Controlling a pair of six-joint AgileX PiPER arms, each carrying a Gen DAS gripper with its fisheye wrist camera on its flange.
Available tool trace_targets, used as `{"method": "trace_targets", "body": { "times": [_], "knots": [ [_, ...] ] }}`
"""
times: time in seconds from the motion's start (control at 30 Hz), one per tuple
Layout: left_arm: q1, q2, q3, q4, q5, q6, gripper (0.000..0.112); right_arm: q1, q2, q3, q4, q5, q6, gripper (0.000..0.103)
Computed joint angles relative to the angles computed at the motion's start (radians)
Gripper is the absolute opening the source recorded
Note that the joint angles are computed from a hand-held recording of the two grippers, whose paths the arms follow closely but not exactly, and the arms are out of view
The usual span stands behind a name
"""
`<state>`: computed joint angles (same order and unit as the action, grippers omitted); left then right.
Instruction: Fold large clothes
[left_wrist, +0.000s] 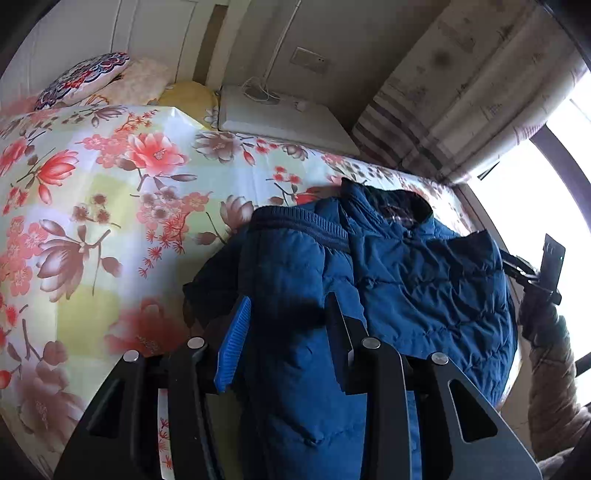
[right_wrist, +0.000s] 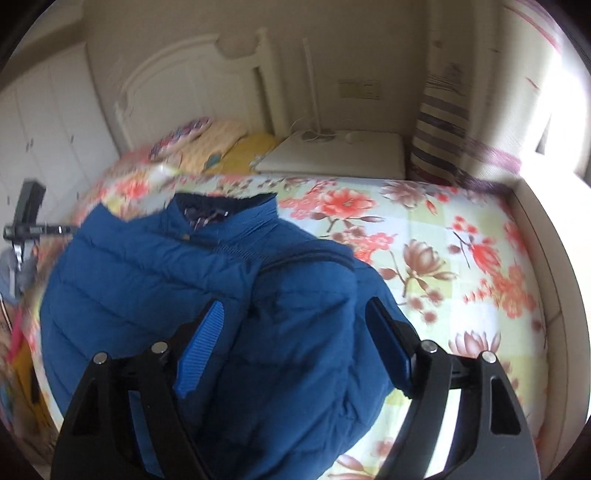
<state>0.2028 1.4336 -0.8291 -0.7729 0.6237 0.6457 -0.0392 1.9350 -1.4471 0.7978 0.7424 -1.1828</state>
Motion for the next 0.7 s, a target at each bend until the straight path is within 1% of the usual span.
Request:
{"method": "trace_targets", "body": {
  "times": [0.03,0.07,0.1,0.13,0.2,0.23,0.33,0.4,0.47,0.53,0.63,0.67,0.7],
  "knots": [
    [-0.015,-0.003,0.001,0.025,-0.009,-0.021,0.031,0.025,0.005,-0.003,-0.049,-0.014,0.016,0.078],
    [-0.037,-0.003,0.002,0.067,-0.025,-0.055,0.050,0.052,0.007,0.007,-0.103,-0.055,0.031,0.078],
    [-0.049,-0.003,0.006,0.100,-0.040,-0.082,0.065,0.072,-0.001,0.027,-0.144,-0.095,0.041,0.078],
    [-0.057,-0.002,0.016,0.111,-0.062,-0.082,0.089,0.084,0.001,0.038,-0.159,-0.123,0.035,0.078],
    [-0.064,-0.001,0.026,0.095,-0.084,-0.057,0.090,0.082,0.002,0.050,-0.122,-0.140,0.004,0.078],
    [-0.060,0.002,0.025,0.081,-0.078,-0.043,0.090,0.076,0.003,0.050,-0.108,-0.138,0.002,0.078],
    [-0.049,0.002,0.022,0.047,-0.070,0.003,0.091,0.046,0.017,0.030,-0.064,-0.109,0.008,0.078],
    [-0.060,0.016,0.005,0.067,-0.076,-0.018,0.091,0.037,0.035,0.014,-0.053,-0.092,0.007,0.078],
    [-0.073,0.034,-0.015,0.081,-0.081,-0.035,0.091,0.042,0.037,0.018,-0.054,-0.097,0.009,0.078],
    [-0.086,0.056,-0.034,0.063,-0.085,-0.023,0.091,0.050,0.034,0.026,-0.059,-0.114,0.011,0.078],
    [-0.128,0.098,-0.056,0.113,-0.121,-0.070,0.091,0.044,0.040,0.020,-0.048,-0.108,0.019,0.078],
    [-0.149,0.115,-0.058,0.146,-0.147,-0.104,0.091,0.034,0.046,0.011,-0.037,-0.093,0.022,0.078],
    [-0.157,0.123,-0.054,0.148,-0.164,-0.106,0.091,0.029,0.048,0.009,-0.032,-0.088,0.022,0.078]
  ]
}}
